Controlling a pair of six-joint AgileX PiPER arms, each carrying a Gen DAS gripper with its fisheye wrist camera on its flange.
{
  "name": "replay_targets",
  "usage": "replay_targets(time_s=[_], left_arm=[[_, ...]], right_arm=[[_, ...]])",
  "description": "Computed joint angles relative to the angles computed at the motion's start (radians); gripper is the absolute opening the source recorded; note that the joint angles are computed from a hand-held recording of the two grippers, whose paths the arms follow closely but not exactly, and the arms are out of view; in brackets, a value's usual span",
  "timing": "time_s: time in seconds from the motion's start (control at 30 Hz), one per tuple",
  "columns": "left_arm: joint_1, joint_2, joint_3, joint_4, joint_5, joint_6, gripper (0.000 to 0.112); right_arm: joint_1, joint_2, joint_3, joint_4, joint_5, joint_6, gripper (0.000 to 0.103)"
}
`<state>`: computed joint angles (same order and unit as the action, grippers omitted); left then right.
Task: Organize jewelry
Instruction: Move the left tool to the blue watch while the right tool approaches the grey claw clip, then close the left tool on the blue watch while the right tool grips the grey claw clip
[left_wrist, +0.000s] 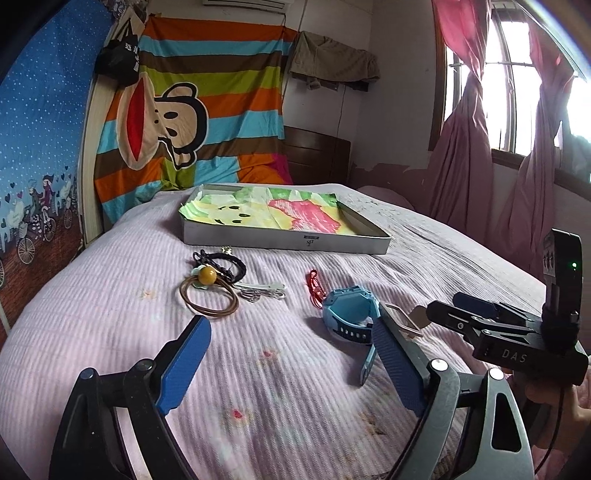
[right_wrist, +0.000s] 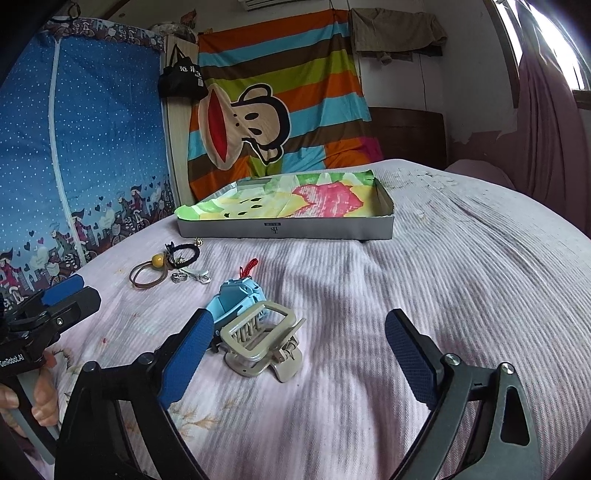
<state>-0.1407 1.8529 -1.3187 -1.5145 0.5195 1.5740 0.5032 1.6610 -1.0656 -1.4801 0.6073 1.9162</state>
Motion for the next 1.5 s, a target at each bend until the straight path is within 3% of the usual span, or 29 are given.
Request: replay_targets(time_s=[0.27,0.43,0.6,0.8,0.9,1.0,1.07,1.13,1.3,1.5], left_arm=[[-0.026,0.084,-0.144,0.248,0.154,-0.197,0.065],[-0.081,0.155,-0.285,0.485,0.203,-0.39,0.042],[-0.105,0.211,-0.373,0.622,0.253,-0.513,0.027],[-0.097,0.255,-0.438,0.646,0.309,-0.564,0.021],[-0.097,0.262,-0.443,0.65,0.306,-0.579,0.01],[-0.094,0.253,-0.419,0.63,0.287,-0.565,0.005],[-0.091,0.24,-0.387,0.601,0.262,-0.537,0.004],[-0.091,0.222,-0.353,0.571,0.229,-0.504,0.004],[-0.097,0.187,-0.292,0.518,0.159,-0.441,0.004],[-0.102,0.133,-0.201,0.405,0.095,-0.294,0.003]], right_arm=[[-0.041,0.03,-0.033,0.104,-0.071,-0.086,0.057],[-0.073,0.045,-0.043,0.163,-0.129,-0.125,0.042],[-0.101,0.06,-0.056,0.227,-0.177,-0.167,0.034],[-0.134,0.067,-0.059,0.266,-0.234,-0.177,0.033],[-0.141,0.073,-0.063,0.281,-0.254,-0.182,0.033],[-0.148,0.08,-0.066,0.295,-0.279,-0.185,0.033],[-0.15,0.085,-0.07,0.303,-0.289,-0.187,0.033],[-0.156,0.08,-0.057,0.282,-0.315,-0.159,0.024],[-0.154,0.078,-0.044,0.214,-0.347,-0.082,0.014],[-0.17,0.074,-0.027,0.137,-0.396,0.021,0.01]])
